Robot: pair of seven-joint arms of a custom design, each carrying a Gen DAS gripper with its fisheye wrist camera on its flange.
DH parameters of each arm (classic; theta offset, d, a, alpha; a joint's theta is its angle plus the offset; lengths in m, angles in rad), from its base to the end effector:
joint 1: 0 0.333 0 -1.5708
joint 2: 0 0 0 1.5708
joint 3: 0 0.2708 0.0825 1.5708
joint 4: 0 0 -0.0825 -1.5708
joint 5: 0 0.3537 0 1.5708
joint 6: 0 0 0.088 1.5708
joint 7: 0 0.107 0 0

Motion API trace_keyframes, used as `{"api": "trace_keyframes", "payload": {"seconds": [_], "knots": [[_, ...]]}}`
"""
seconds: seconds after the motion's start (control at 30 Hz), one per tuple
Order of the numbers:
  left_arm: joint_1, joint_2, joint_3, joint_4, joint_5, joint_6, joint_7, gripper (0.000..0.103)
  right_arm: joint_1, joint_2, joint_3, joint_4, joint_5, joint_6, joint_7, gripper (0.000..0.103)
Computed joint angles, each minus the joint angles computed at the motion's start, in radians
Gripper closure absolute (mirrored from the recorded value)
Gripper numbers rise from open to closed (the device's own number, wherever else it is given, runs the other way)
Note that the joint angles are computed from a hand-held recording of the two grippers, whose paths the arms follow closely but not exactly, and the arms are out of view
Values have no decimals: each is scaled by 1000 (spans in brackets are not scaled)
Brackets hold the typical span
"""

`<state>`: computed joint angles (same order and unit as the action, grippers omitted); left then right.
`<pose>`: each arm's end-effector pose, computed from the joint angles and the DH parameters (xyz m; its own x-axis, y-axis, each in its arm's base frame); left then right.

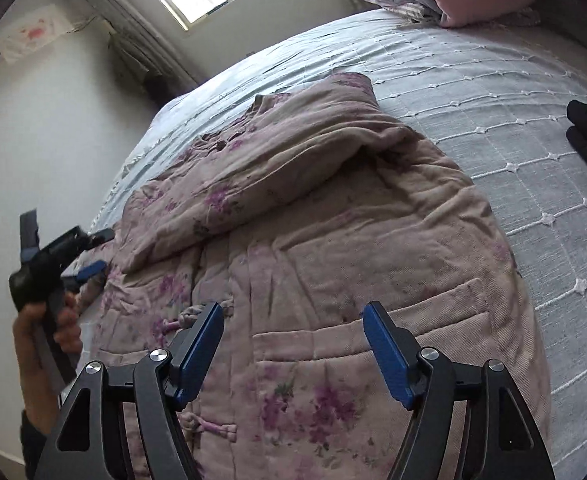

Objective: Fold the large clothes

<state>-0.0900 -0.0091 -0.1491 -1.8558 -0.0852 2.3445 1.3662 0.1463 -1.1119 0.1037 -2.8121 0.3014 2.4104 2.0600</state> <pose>0.5547 -0.1368 0.5356 -0.0329 -0.9840 0.1754 -0.8922 -0.0502 -0.4488 0.2827 0.0763 0.5379 -0.2316 -0.8468 -0.4788 -0.7517 0.4682 -0.4644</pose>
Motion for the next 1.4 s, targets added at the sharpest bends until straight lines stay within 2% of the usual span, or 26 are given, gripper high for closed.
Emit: {"api": "trace_keyframes", "payload": {"seconds": [0.07,0.1,0.13,0.17,0.2,0.27,0.3,0.37,0.47,0.53,0.67,0.77,0.8,0.87,0.9,0.93,0.97,1.0,1.1,1.13,1.17,1.2,1.27,1.4], "knots": [[-8,138,-5,148,121,-109,-93,24,11,-1,-46,-35,54,19,17,30],[-9,179,-4,190,137,-148,-124,24,15,-9,-66,-53,77,30,15,30],[-5,202,-4,204,132,-144,-148,24,4,-15,-74,-60,76,22,7,30],[-5,200,-3,187,140,-100,-179,26,-20,-22,-61,-60,55,0,7,30],[-9,190,-5,165,161,-53,-200,45,-55,-32,-38,-56,22,-26,16,30],[-27,195,-12,176,221,-49,-212,78,-89,-56,-28,-66,-1,-43,33,30],[-41,197,-11,188,273,-59,-239,86,-85,-64,-47,-74,11,-38,33,30],[-43,192,-16,209,281,-44,-249,90,-74,-77,-80,-94,49,-18,30,30],[-26,146,-22,209,236,96,-228,91,-80,-75,-69,-94,50,-24,25,30],[-28,137,-26,244,228,152,-208,91,-84,-74,-59,-93,47,-22,27,30],[-45,156,-15,310,320,179,-240,90,-84,-73,-53,-96,48,-12,34,30],[-54,199,0,301,400,74,-266,90,-80,-68,-47,-94,44,-13,38,30],[-51,231,-1,305,396,23,-245,89,-80,-66,-44,-91,39,-15,36,30],[-31,262,-5,263,344,-12,-214,86,-79,-57,-38,-90,32,-13,37,30],[-20,252,-4,211,323,26,-224,81,-78,-55,-38,-90,30,-11,36,30],[-5,228,-1,139,302,117,-240,79,-75,-51,-37,-89,27,-10,33,30],[-1,207,2,96,298,168,-262,76,-76,-49,-37,-87,23,-14,33,30],[4,193,1,74,287,192,-268,75,-77,-46,-35,-83,19,-17,34,30],[20,143,-8,48,238,182,-215,71,-71,-59,-39,-84,17,-18,31,30],[33,100,-8,9,202,211,-175,69,-68,-61,-40,-84,18,-16,27,30],[41,68,-4,-9,177,225,-146,58,-67,-63,-39,-83,17,-15,25,30],[50,31,7,-38,165,247,-131,39,-66,-63,-38,-82,17,-12,24,30],[75,-54,38,-108,186,279,-159,24,-65,-64,-31,-82,16,-3,26,30],[143,-184,125,-248,132,310,-126,24,-65,-88,7,-82,-8,27,33,30]]}}
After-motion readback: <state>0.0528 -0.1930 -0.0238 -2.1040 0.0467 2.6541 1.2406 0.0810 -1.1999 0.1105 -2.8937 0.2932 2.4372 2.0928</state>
